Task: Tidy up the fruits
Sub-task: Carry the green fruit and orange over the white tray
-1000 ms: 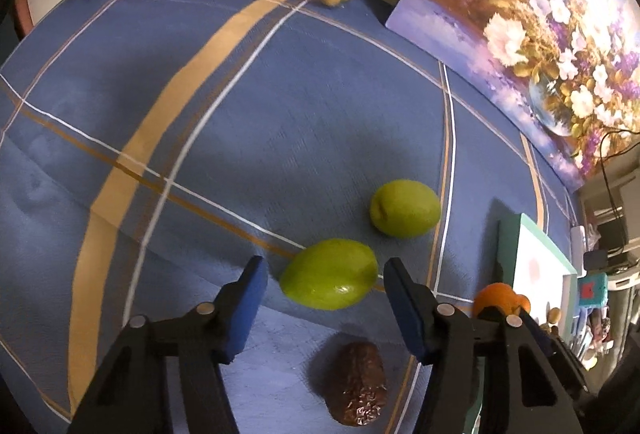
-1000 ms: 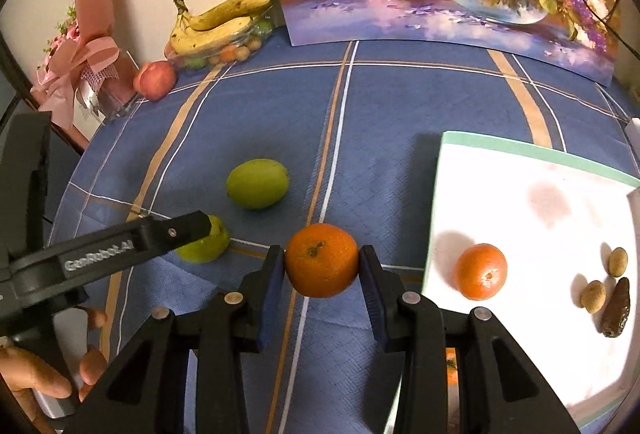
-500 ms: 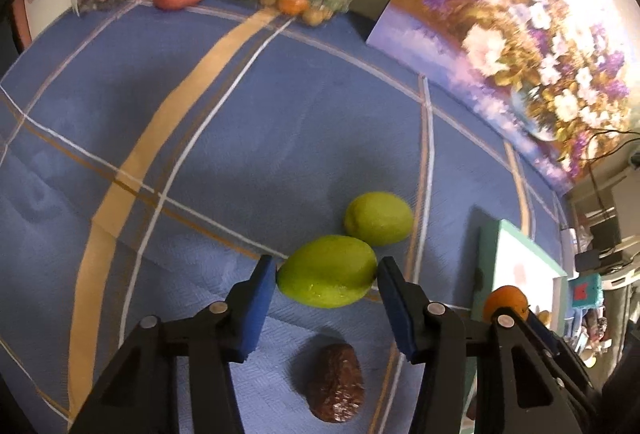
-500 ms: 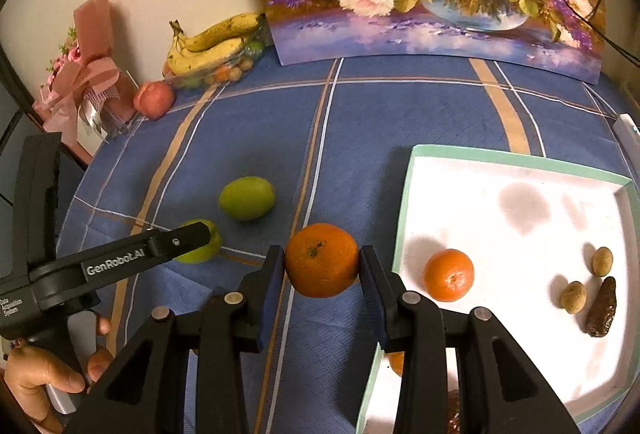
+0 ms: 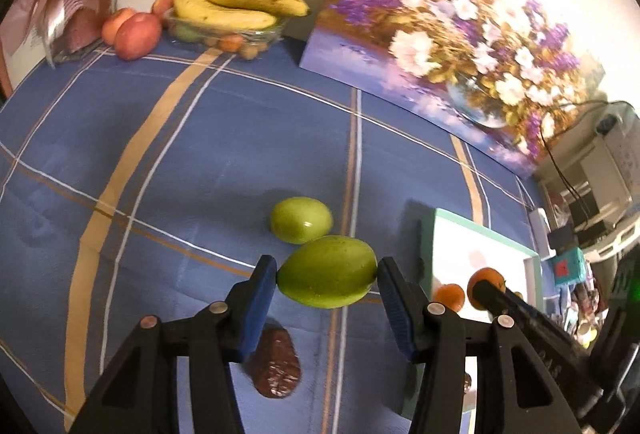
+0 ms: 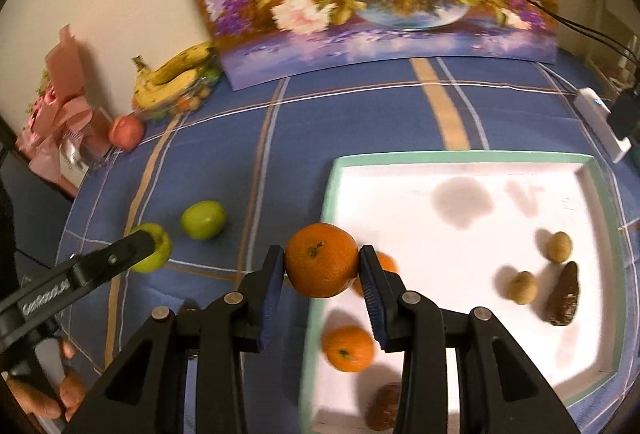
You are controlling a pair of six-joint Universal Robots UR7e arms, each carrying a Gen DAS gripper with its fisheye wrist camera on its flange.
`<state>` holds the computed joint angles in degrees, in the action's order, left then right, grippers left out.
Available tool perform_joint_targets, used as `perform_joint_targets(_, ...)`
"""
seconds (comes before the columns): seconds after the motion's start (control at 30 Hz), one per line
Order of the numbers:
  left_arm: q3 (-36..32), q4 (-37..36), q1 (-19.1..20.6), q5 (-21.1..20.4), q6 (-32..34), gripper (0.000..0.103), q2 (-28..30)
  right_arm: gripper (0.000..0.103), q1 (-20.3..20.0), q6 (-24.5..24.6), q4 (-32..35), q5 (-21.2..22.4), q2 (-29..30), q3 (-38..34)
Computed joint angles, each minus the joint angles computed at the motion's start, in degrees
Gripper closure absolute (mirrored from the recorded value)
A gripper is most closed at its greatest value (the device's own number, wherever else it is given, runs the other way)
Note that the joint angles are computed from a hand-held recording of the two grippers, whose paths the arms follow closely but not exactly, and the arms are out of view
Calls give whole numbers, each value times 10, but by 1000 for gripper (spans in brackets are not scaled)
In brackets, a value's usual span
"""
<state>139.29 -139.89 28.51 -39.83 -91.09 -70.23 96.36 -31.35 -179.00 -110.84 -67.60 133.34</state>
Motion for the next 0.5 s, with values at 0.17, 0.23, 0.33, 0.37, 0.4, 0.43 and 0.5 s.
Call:
perform_joint_targets(0.17,-21,-6,-4,-5,28,48,29,63,-19,7,-7,-21,-15,-11)
perform_joint_targets(0.23,-30,-17,-3,-9,46,48,44,63,-29,10,-12,-32,-20,-17)
perform_joint_targets(0.33,-48,-35,-4,-14,78,48,71,63,-44,16,-12,-38,-30,-26)
perform_joint_targets(0.37,-55,-39,-5,-16,88,48,80,63,-50,19,-12,-38,-35,-28)
perform_joint_targets(0.4,-62,-43,-6,-17,98,48,91,63,-56,22,-11,-36,-40,-31)
perform_joint_targets(0.43,-68,-45,-6,-18,106,48,98,63,-60,24,-10,-36,-44,-33)
perform_joint_targets(0.5,-84,-56,-8,-23,130,48,121,63,-69,25,-11,-35,-52,-37)
